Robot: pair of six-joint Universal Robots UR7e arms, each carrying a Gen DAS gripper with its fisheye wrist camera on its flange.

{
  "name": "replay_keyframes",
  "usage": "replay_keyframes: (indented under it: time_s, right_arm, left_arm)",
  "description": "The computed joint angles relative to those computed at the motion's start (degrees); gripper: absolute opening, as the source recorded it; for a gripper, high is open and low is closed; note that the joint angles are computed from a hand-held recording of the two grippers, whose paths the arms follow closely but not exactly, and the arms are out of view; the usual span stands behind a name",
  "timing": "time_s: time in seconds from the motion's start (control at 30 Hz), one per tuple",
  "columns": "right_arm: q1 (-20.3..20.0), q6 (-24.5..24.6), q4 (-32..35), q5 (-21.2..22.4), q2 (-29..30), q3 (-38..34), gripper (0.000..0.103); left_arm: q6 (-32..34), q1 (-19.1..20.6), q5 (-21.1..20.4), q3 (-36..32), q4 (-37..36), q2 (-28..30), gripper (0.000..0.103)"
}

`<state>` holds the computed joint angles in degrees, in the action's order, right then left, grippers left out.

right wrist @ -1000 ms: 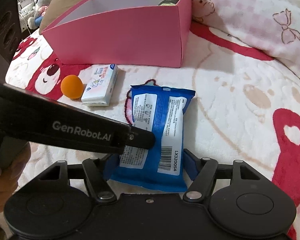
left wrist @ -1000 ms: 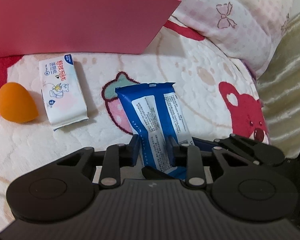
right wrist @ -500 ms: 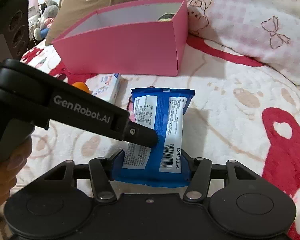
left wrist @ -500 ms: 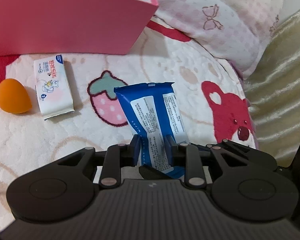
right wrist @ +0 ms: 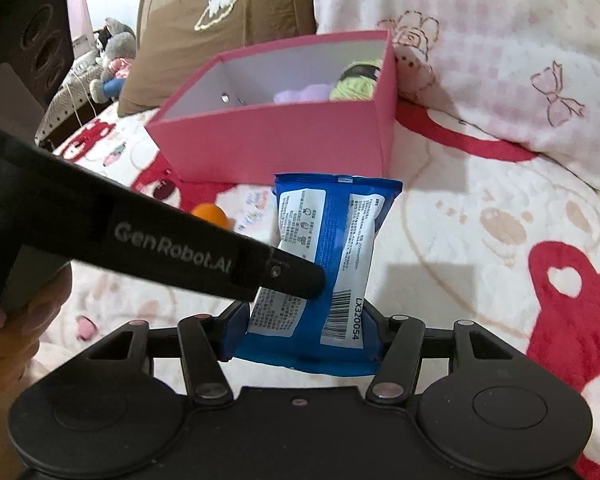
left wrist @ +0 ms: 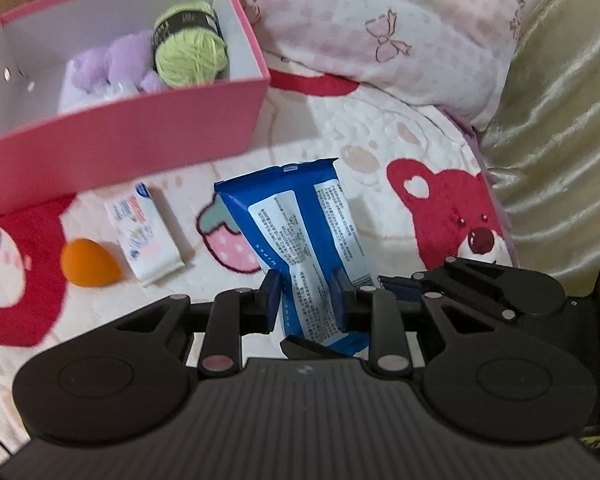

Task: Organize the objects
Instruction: 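Lift the blue packet with the left tool and carry it into the pink box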

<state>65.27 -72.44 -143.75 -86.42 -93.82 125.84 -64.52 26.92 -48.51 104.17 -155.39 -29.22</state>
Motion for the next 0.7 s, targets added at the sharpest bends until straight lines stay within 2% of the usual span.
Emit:
replay_keyframes:
  time_s: [0.17, 0.33, 0.5, 0.7]
  right_arm:
    - [2.72, 4.82, 5.0, 1.14, -1.18, -1.74, 0.062]
    - [5.95, 9.06, 7.49, 1.26, -2.11, -1.94, 0.062]
    - [9.79, 12.25, 6.09, 0.54, -2.58, -0.65, 0.062]
    - [14.92, 16.93, 5.65, 0.56, -0.98, -1.6, 0.062]
  left_arm:
    - [-1.68, -1.76, 2.45, 1.53, 3.96, -3.74, 0.025]
    - [-4.33, -3.04, 3.12, 5.7, 4.35, -8.45, 0.025]
    - [-3.41, -4.04, 4.39, 11.66, -1.36, -13.1, 0.025]
    - [-4.13, -4.14, 6.06, 15.55, -1.39, -19.11, 0.025]
